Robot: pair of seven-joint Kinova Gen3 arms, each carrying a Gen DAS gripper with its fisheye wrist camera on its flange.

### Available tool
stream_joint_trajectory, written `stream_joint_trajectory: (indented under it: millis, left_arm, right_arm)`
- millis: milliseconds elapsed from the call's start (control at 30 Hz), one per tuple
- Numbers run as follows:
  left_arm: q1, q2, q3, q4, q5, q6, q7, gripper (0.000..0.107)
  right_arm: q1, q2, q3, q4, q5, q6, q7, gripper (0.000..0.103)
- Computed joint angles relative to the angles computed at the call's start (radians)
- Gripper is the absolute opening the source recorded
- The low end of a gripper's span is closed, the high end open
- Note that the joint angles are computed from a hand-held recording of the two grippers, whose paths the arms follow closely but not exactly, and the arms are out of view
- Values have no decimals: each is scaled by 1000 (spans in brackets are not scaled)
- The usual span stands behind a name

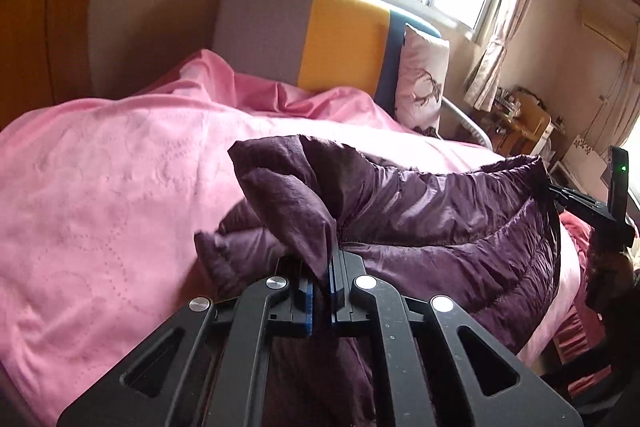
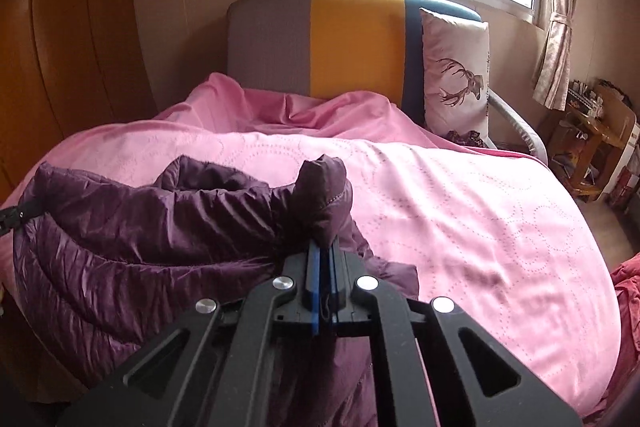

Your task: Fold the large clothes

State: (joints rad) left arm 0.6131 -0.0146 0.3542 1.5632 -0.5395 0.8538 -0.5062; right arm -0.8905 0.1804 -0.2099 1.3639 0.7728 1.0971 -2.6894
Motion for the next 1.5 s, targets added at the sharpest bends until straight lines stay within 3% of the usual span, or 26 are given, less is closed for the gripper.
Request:
stream_joint_trajectory:
  millis: [200, 367, 633, 867, 933, 1033, 1067, 1100, 1133, 1167, 1233, 1300, 1400, 1500]
  left_arm:
    - [-29, 124, -77, -134, 99, 24, -118, 4]
    - [-21, 263, -135, -269, 156, 119, -209, 4]
    - [-20, 375, -221, -315, 253, 142, -268, 4]
    - [13, 377, -263, -211, 213, 22, -202, 4]
    - [34, 388, -271, -229, 187, 46, -186, 4]
    - [-15, 400, -186, -285, 153, 134, -170, 5]
    - [-16, 399, -176, -308, 143, 175, -156, 15]
    - [-2, 398, -183, -328, 125, 216, -132, 27]
    - [26, 390, -209, -334, 103, 241, -91, 63]
    - [68, 369, -253, -328, 83, 249, -50, 81]
    - [161, 309, -329, -292, 7, 235, 31, 81]
    - [222, 283, -348, -286, -69, 244, 100, 81]
    - [226, 276, -267, -289, -167, 217, 171, 81]
    - [250, 332, -226, -345, -195, 214, 129, 81]
  right_arm:
    - [60, 103, 57, -121, -94, -18, 21, 2]
    - [71, 225, 121, -235, -176, 17, 73, 2]
    - [73, 376, 187, -362, -259, 89, 166, 2]
    - [119, 354, 201, -210, -337, -89, 107, 4]
    - [122, 347, 202, -202, -343, -95, 108, 3]
    - [118, 350, 200, -232, -345, -54, 134, 7]
    - [114, 350, 203, -245, -343, -33, 139, 9]
    - [113, 346, 202, -254, -345, -20, 144, 19]
    - [110, 335, 198, -260, -333, -3, 138, 42]
    - [90, 322, 210, -257, -307, 11, 116, 55]
    - [32, 281, 241, -233, -239, 10, 61, 61]
    - [-1, 260, 222, -239, -182, 11, 33, 64]
    - [-38, 271, 188, -284, -146, -10, 46, 72]
    - [-75, 347, 169, -405, -153, 2, 134, 83]
